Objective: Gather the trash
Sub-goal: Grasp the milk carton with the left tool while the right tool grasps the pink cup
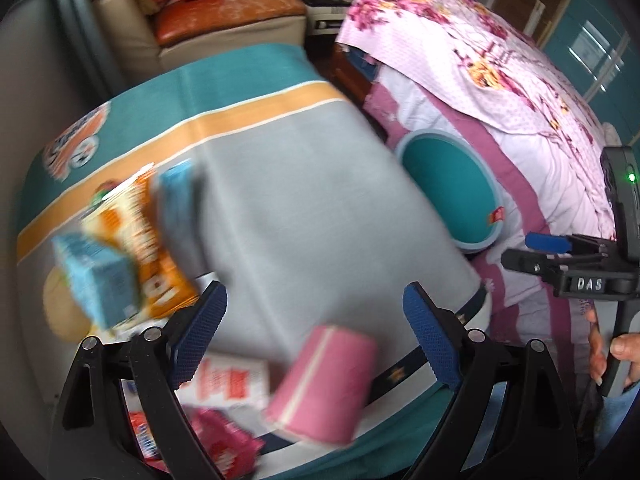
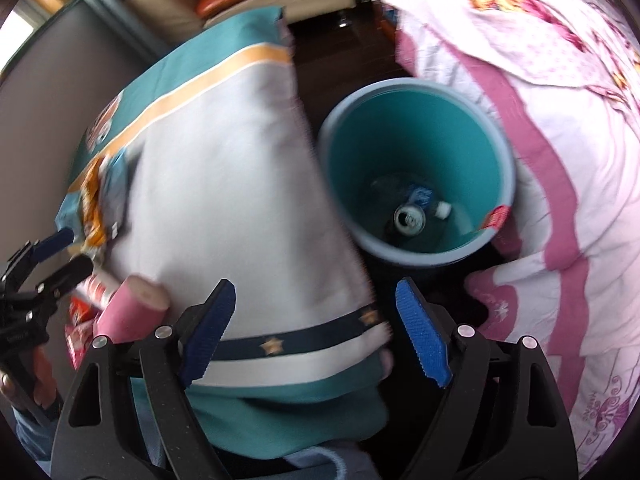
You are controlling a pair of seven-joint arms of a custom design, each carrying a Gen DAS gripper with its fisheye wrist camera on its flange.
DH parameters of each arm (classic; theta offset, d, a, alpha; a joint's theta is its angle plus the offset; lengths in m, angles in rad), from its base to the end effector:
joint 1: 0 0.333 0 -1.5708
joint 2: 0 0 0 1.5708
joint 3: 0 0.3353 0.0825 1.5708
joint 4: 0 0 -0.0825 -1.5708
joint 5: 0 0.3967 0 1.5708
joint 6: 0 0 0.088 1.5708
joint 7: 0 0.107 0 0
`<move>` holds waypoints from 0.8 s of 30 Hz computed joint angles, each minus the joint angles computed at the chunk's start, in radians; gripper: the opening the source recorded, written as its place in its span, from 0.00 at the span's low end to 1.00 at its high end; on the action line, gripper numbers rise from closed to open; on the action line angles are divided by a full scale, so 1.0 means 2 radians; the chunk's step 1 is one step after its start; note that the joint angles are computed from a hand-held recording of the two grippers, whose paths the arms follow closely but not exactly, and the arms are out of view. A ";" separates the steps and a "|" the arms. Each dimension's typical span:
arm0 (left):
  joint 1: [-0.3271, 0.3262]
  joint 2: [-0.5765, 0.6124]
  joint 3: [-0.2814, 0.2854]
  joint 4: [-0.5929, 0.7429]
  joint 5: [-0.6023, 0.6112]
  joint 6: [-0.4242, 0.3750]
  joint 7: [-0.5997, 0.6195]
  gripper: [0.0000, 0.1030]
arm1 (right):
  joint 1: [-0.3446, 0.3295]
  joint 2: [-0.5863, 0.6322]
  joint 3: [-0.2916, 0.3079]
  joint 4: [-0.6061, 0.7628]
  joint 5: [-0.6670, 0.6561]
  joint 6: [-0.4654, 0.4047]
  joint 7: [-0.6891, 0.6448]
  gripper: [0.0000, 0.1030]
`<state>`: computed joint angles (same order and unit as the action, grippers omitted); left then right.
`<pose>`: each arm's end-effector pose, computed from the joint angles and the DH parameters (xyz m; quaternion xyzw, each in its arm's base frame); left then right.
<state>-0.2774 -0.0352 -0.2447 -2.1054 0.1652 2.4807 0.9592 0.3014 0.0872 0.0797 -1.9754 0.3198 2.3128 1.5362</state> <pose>0.5035 -0.2918 0.4898 -0.6833 0.6983 -0.1830 0.1093 0.5664 0.2324 0.4644 -0.7696 0.6122 0.0384 0.1773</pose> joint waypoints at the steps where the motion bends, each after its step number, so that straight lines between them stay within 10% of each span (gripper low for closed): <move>1: 0.003 -0.018 0.003 -0.020 -0.004 0.007 0.001 0.88 | 0.004 0.000 0.003 0.001 0.000 -0.004 0.000 0.76; 24: 0.024 -0.220 0.072 -0.257 -0.086 0.054 0.024 0.88 | 0.079 0.084 0.041 0.101 0.047 -0.088 0.064 0.76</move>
<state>-0.2293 -0.4745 -0.1012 -2.6184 -0.0067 2.5878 1.0070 0.4604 0.2546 0.1622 -1.7735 0.4140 2.1368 1.6644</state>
